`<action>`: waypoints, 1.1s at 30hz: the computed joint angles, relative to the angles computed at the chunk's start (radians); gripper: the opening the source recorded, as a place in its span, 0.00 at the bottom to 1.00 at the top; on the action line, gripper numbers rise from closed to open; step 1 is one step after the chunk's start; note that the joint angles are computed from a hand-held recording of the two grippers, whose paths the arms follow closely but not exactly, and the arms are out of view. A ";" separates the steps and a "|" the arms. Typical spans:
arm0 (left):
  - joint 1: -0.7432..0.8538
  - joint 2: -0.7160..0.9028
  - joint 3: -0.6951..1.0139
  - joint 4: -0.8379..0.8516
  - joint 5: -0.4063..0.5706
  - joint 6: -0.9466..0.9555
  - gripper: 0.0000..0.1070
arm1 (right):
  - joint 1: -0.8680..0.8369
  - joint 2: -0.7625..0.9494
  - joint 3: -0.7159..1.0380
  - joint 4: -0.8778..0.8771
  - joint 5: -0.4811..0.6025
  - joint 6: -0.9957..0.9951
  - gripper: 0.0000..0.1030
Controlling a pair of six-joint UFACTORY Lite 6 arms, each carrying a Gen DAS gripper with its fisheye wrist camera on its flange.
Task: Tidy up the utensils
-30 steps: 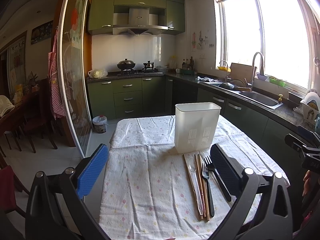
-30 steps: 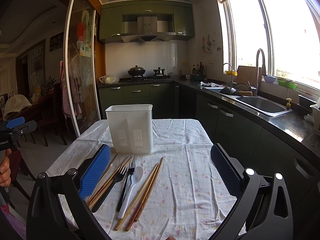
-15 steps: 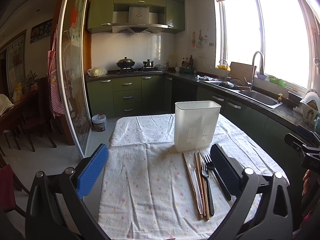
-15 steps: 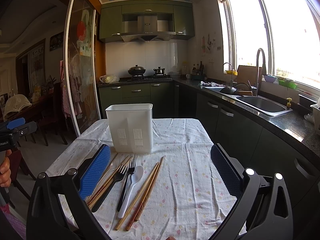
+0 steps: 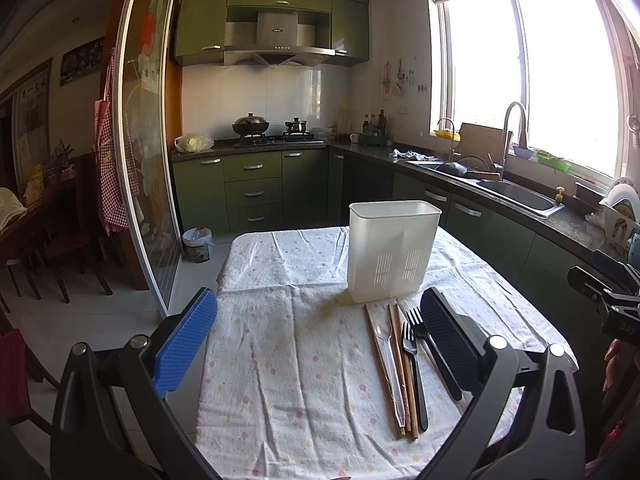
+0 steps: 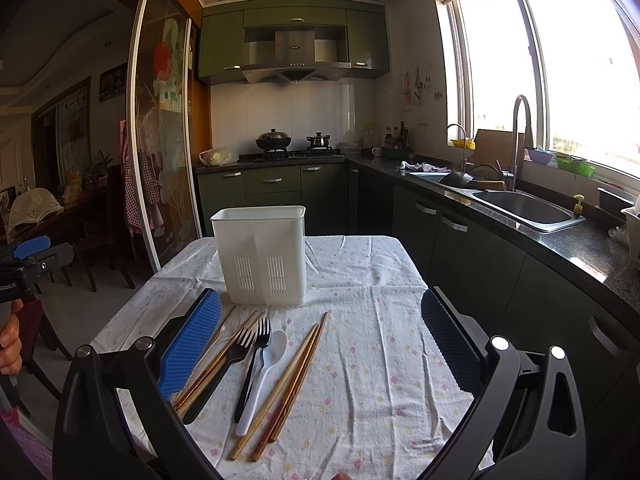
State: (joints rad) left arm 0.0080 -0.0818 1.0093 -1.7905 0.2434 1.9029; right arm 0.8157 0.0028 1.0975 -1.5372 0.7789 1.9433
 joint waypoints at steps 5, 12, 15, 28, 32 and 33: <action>0.008 0.006 0.011 0.028 0.007 -0.026 0.91 | 0.000 0.000 0.001 0.001 0.001 -0.001 0.96; 0.009 0.006 0.012 0.034 0.008 -0.030 0.91 | 0.015 0.012 0.003 0.004 0.012 0.008 0.96; 0.009 0.006 0.012 0.034 0.007 -0.032 0.91 | 0.020 0.015 0.002 0.002 0.015 0.015 0.96; 0.007 0.003 -0.002 0.005 0.008 -0.002 0.91 | -0.013 0.055 -0.013 -0.045 -0.026 0.075 0.96; 0.000 -0.002 -0.020 -0.028 0.003 0.030 0.91 | -0.017 0.058 0.003 -0.011 -0.040 0.038 0.96; 0.000 0.001 -0.020 -0.023 0.003 0.024 0.91 | -0.018 0.059 0.004 -0.009 -0.041 0.035 0.96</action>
State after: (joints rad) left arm 0.0078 -0.0803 0.9896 -1.8135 0.2466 1.9272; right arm 0.7981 0.0617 1.1015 -1.5464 0.7376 1.9787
